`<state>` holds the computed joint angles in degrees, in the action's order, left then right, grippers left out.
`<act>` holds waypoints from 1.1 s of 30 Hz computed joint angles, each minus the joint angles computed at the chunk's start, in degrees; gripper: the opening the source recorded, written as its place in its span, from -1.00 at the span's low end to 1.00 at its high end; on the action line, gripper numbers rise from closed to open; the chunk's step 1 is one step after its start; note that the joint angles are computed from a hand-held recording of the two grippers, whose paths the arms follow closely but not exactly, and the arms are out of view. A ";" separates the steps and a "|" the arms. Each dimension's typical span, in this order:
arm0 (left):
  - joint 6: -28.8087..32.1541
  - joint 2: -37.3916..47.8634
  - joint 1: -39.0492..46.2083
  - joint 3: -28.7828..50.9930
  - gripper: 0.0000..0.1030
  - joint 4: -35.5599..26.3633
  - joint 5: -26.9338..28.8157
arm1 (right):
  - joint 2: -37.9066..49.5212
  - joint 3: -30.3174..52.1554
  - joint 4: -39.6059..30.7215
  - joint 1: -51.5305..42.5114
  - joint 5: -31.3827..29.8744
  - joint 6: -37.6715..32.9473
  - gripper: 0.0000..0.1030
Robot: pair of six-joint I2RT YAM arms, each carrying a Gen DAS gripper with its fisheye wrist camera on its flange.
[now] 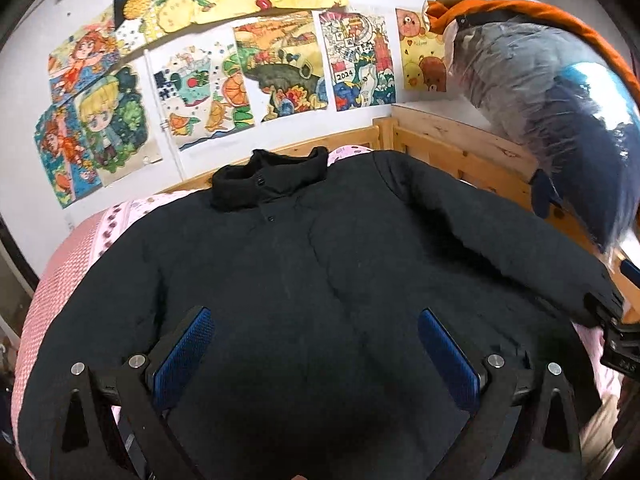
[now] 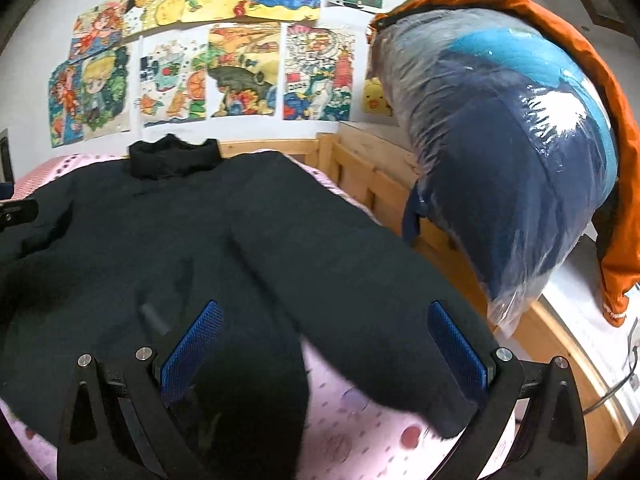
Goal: Fold large clothes
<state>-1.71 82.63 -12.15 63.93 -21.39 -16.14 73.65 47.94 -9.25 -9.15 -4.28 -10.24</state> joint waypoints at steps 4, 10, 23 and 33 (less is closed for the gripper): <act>0.35 11.67 -0.74 9.89 1.00 -0.41 -0.83 | 3.49 -0.13 5.35 -2.62 1.32 4.59 0.98; -0.29 29.85 0.21 26.73 1.00 -2.45 1.30 | 8.87 -2.74 11.37 -12.40 -4.18 16.39 0.98; -0.21 53.37 0.00 52.93 1.00 -8.57 0.17 | 23.77 -0.36 17.67 -15.36 -13.92 23.05 0.98; 1.75 63.42 -0.46 63.82 1.00 -13.12 -1.52 | 20.97 -5.87 22.11 -17.36 -16.02 24.45 0.50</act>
<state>0.04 146.05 -12.61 127.75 -34.52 -17.66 94.63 42.07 12.86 -26.51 -20.30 14.21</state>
